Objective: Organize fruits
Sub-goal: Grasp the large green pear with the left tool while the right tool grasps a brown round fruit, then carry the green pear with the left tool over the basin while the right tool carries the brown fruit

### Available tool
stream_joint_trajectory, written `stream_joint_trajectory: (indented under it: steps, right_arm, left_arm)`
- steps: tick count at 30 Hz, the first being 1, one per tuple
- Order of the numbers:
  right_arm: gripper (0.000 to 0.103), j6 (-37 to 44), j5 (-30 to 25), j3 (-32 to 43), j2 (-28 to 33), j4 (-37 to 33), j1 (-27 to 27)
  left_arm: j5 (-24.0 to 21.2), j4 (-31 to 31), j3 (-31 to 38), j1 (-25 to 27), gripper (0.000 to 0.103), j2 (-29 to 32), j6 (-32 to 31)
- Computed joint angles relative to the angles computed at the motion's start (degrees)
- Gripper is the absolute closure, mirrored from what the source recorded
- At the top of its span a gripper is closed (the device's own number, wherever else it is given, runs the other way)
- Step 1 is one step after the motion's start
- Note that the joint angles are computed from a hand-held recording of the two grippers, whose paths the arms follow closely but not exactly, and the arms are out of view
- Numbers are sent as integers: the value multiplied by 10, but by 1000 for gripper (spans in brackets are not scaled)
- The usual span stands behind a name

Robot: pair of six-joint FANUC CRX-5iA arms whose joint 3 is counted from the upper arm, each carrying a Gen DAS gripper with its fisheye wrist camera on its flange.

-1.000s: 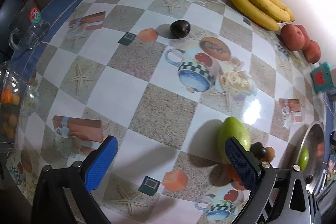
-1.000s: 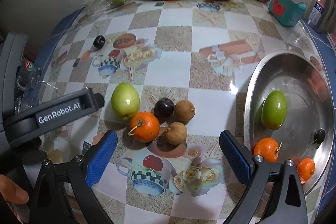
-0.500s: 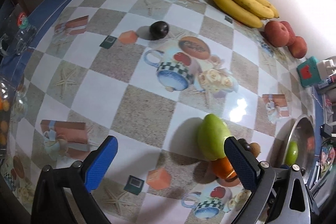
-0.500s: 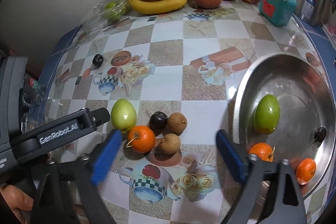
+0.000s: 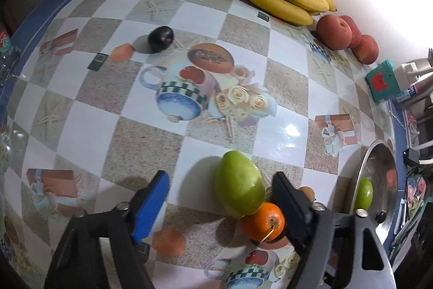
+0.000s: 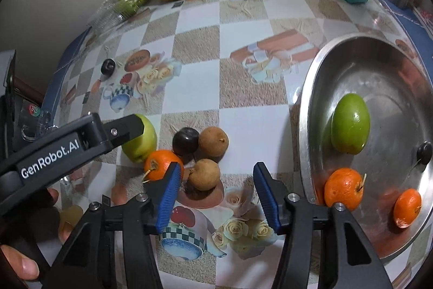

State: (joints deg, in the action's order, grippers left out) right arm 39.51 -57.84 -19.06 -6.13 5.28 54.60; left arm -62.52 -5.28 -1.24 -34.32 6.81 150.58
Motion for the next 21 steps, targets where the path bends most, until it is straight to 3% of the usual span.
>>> stream_joint_trajectory:
  steps: [1, 8, 17, 21]
  right_arm:
    - [52, 2, 0, 0, 1, -5, -2]
    - [62, 15, 13, 1, 3, -30, -8]
    - [76, 30, 27, 1, 2, -47, -12]
    - [76, 32, 31, 0, 2, -48, -13]
  left_arm:
    - [1, 1, -1, 0, 25, 1, -1]
    - [29, 29, -9, 6, 55, 11, -25]
    - [44, 37, -14, 7, 60, 12, -25]
    - [44, 35, -14, 7, 60, 11, -22]
